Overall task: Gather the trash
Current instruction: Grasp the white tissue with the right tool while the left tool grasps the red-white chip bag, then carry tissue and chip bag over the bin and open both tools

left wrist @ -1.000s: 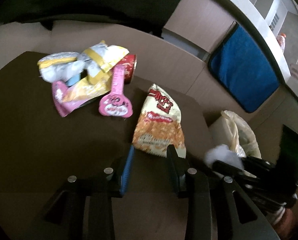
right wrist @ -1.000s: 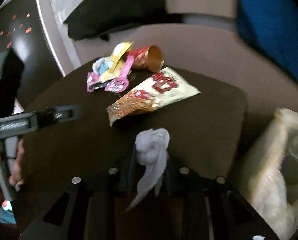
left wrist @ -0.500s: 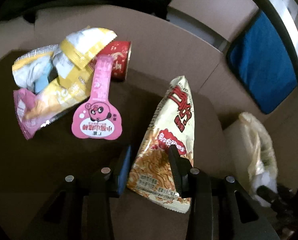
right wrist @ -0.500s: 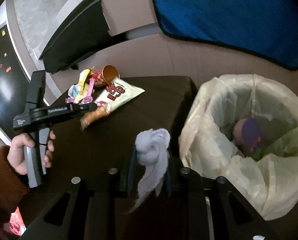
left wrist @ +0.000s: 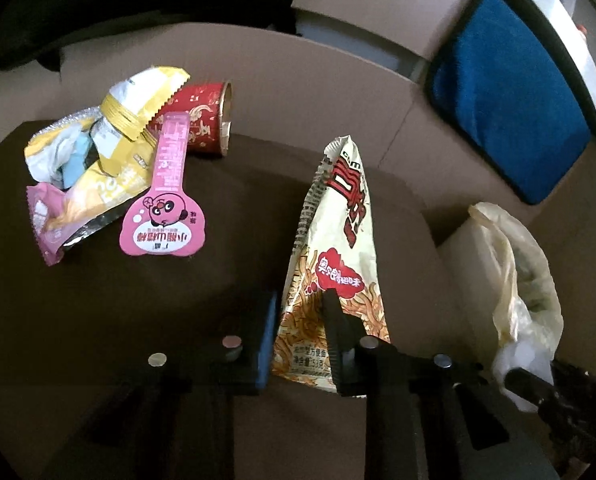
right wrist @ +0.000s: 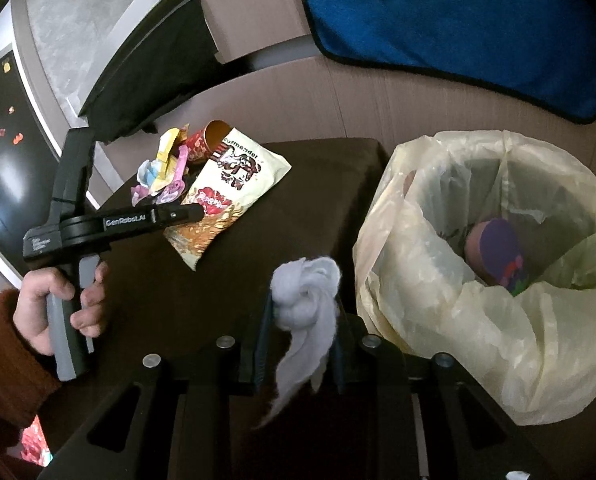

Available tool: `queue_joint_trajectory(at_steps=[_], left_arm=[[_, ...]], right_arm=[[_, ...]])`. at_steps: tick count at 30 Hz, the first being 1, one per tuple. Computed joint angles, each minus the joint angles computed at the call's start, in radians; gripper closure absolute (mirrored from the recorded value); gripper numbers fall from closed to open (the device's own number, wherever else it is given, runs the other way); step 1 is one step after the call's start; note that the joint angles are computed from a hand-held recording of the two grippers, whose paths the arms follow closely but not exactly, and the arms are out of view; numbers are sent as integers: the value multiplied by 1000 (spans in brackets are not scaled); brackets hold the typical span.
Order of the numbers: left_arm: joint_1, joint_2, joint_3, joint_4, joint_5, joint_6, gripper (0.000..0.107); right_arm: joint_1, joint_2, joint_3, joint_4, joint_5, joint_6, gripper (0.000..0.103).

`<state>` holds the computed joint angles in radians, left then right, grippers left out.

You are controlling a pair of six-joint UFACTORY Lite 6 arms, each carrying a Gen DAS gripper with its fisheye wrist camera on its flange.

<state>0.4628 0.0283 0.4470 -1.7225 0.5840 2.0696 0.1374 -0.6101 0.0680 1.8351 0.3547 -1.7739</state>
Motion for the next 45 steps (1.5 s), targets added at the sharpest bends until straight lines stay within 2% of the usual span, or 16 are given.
queue_joint_trajectory(at_steps=[4,7,11,14,17,20,27,30,31,33,36,40,45], left_arm=[[47,-122,-81,92,-10,-76,93],[148,-268,-157,266,-3,-162,96],[366,-423,-207,568,139,-278,96],[480,-470,-219,656,235,-263,90],[518,-403,-182,643,263,-241,66],[484,-299,-130,548,236,-265,64],[202,-131,-47,238,-43,-233,64],[135,-95,-40,162,-82,-191,65],[130,-104,-43,161,-78,-187,66],[124,-118,-49,193,-58,-204,87],[135,-176,-81,207,-36,-218,98],[155,-326,-144,274,-11,-294,99],[215,-674,-225,497,102,-542,99]], right_arm=[[-37,-22,-15,-74,33,60,79],[-30,-78,-34,-151,25,137,79],[-14,-121,-47,-213,20,206,79],[5,-134,-51,-224,14,231,78],[16,-155,-55,-258,15,272,78],[32,-178,-61,-293,10,317,77],[55,-215,-76,-366,-14,396,77],[52,-196,-76,-333,-17,360,77],[54,-193,-75,-331,-21,358,77],[52,-191,-71,-343,-23,366,77],[44,-211,-59,-419,-21,433,77],[9,-285,-52,-571,8,570,77],[-66,-434,-31,-813,95,776,77]])
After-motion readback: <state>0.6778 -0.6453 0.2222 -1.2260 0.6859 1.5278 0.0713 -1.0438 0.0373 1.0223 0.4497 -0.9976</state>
